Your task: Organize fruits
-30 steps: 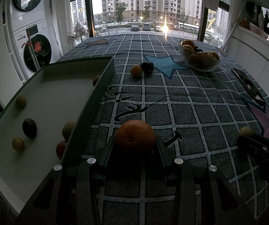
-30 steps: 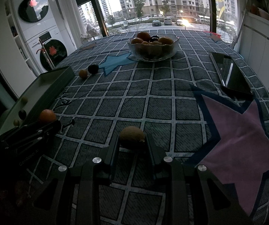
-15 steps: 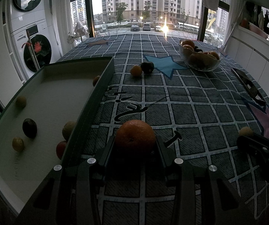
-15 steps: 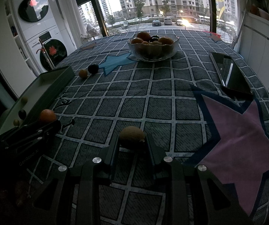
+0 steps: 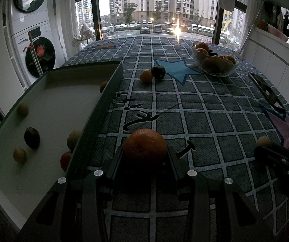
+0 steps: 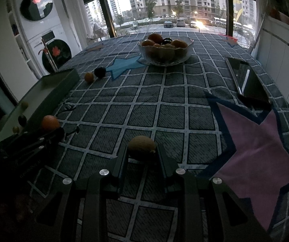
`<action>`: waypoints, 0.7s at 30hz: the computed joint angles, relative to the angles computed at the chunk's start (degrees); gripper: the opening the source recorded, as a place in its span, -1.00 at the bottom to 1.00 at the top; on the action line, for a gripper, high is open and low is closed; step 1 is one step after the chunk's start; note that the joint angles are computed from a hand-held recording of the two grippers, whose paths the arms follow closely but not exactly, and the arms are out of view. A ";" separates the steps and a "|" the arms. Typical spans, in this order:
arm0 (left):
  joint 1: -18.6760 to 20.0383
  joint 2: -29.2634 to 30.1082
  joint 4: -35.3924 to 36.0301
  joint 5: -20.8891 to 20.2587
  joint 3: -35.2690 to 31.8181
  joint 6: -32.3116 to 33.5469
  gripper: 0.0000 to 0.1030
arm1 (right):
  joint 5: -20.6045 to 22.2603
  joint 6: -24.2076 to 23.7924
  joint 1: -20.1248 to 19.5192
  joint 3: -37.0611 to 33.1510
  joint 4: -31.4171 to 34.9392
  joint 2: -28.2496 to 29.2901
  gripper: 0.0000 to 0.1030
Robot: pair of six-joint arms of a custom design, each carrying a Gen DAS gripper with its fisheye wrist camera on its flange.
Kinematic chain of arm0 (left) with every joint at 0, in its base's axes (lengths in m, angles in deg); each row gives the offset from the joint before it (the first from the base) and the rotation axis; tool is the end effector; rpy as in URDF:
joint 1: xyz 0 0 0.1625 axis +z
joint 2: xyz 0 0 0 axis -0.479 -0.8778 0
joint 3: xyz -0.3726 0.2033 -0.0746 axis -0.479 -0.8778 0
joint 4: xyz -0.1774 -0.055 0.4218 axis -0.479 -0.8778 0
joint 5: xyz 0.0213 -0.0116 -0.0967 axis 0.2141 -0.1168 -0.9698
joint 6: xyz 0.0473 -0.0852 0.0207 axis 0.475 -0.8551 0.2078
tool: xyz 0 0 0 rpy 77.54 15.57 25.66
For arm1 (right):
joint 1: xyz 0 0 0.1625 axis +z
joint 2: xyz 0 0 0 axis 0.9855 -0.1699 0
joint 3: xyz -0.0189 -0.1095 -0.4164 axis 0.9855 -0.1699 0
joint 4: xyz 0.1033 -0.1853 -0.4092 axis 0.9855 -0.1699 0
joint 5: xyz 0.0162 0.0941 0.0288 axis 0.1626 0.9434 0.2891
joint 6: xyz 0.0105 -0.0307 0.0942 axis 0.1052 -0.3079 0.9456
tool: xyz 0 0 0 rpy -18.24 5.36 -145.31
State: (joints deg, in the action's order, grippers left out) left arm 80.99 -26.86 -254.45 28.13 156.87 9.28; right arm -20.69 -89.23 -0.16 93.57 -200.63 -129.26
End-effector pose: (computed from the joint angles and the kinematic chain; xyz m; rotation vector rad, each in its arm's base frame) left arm -0.2923 -0.7383 -0.0950 0.2251 2.1868 -0.9002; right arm -0.0205 -0.7719 0.2642 0.6863 -2.4693 0.6938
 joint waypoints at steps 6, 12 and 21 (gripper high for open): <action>0.04 -2.17 2.23 -2.82 1.83 -3.53 -0.19 | -1.58 3.03 0.47 -2.40 5.48 -0.32 -0.40; -1.04 -4.13 -0.27 -3.32 4.06 -3.59 -0.19 | -2.69 5.30 1.26 -3.95 8.18 -0.60 -0.40; -0.42 -10.12 -1.45 1.67 9.36 -5.76 -0.19 | -1.44 5.19 5.34 -5.33 13.09 1.00 -0.40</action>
